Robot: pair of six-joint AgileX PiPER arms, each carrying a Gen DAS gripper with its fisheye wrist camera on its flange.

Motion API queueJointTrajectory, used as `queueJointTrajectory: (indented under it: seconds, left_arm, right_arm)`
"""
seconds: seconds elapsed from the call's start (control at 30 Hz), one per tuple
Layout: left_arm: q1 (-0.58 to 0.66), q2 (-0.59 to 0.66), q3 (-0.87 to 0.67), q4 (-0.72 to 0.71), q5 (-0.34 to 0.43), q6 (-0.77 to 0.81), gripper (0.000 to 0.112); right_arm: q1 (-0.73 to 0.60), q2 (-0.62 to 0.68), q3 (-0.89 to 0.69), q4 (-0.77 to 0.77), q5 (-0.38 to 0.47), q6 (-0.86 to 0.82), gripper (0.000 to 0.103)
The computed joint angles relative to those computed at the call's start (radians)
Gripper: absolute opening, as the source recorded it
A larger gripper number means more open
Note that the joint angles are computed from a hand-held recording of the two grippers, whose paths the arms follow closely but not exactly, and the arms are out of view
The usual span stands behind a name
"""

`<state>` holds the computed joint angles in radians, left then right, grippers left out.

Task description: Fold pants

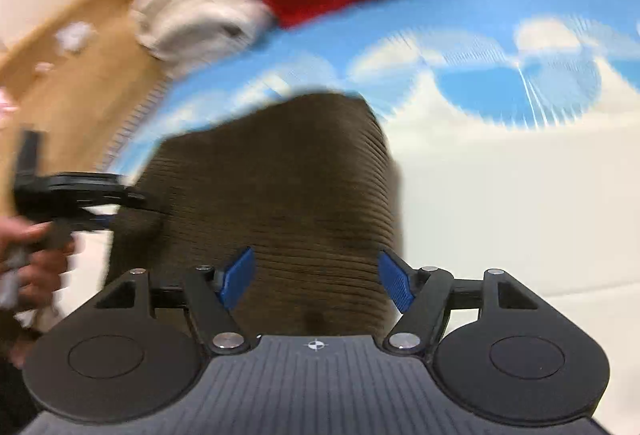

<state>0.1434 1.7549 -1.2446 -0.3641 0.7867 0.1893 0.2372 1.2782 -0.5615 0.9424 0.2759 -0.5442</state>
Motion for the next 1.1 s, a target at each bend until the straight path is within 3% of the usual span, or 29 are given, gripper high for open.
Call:
queueJointTrajectory:
  seconds: [0.1,0.27,0.33,0.37,0.4,0.43,0.47,0.53,0.6,0.77,0.9,1.03,1.1]
  left_arm:
    - [0.027,0.059,-0.025,-0.066,0.035,0.049,0.09]
    - [0.076,0.143,-0.046,-0.201,0.079,0.16,0.092]
    - [0.08,0.165,-0.057,-0.216,0.085,0.164,0.092]
    - [0.081,0.174,-0.062,-0.227,0.09,0.169,0.091]
    - [0.081,0.177,-0.065,-0.238,0.093,0.171,0.085]
    - [0.083,0.181,-0.069,-0.26,0.1,0.18,0.071]
    - [0.086,0.184,-0.078,-0.284,0.115,0.185,0.066]
    - [0.068,0.177,-0.096,-0.28,0.122,0.164,0.048]
    - [0.057,0.18,-0.11,-0.337,0.139,0.177,0.041]
    - [-0.085,0.2,-0.188,-0.4,0.106,0.11,0.04]
    - [-0.235,0.25,-0.304,-0.403,0.07,0.037,0.04]
    - [-0.373,0.335,-0.448,-0.406,0.053,0.01,0.042]
    - [-0.429,0.381,-0.514,-0.339,0.044,-0.044,0.05]
  right_arm:
    - [0.009,0.168,-0.068,-0.02,-0.005,0.079,0.07]
    - [-0.038,0.291,-0.121,0.269,0.081,-0.182,0.07]
    - [-0.041,0.295,-0.145,0.222,0.103,-0.15,0.066]
    - [-0.036,0.306,-0.169,0.187,0.113,-0.126,0.055]
    - [-0.039,0.308,-0.188,0.16,0.124,-0.113,0.042]
    - [-0.048,0.298,-0.196,0.12,0.133,-0.092,0.037]
    - [-0.058,0.293,-0.216,0.074,0.146,-0.059,0.029]
    - [-0.115,0.301,-0.274,0.084,0.213,-0.085,0.023]
    - [-0.196,0.277,-0.322,0.091,0.306,-0.137,0.02]
    - [-0.358,0.258,-0.535,-0.071,0.517,-0.098,0.019]
    - [-0.544,0.255,-0.627,-0.12,0.659,-0.176,0.019]
    - [-0.776,0.269,-0.623,-0.083,0.73,-0.299,0.019]
    - [-0.87,0.262,-0.57,-0.059,0.7,-0.39,0.021]
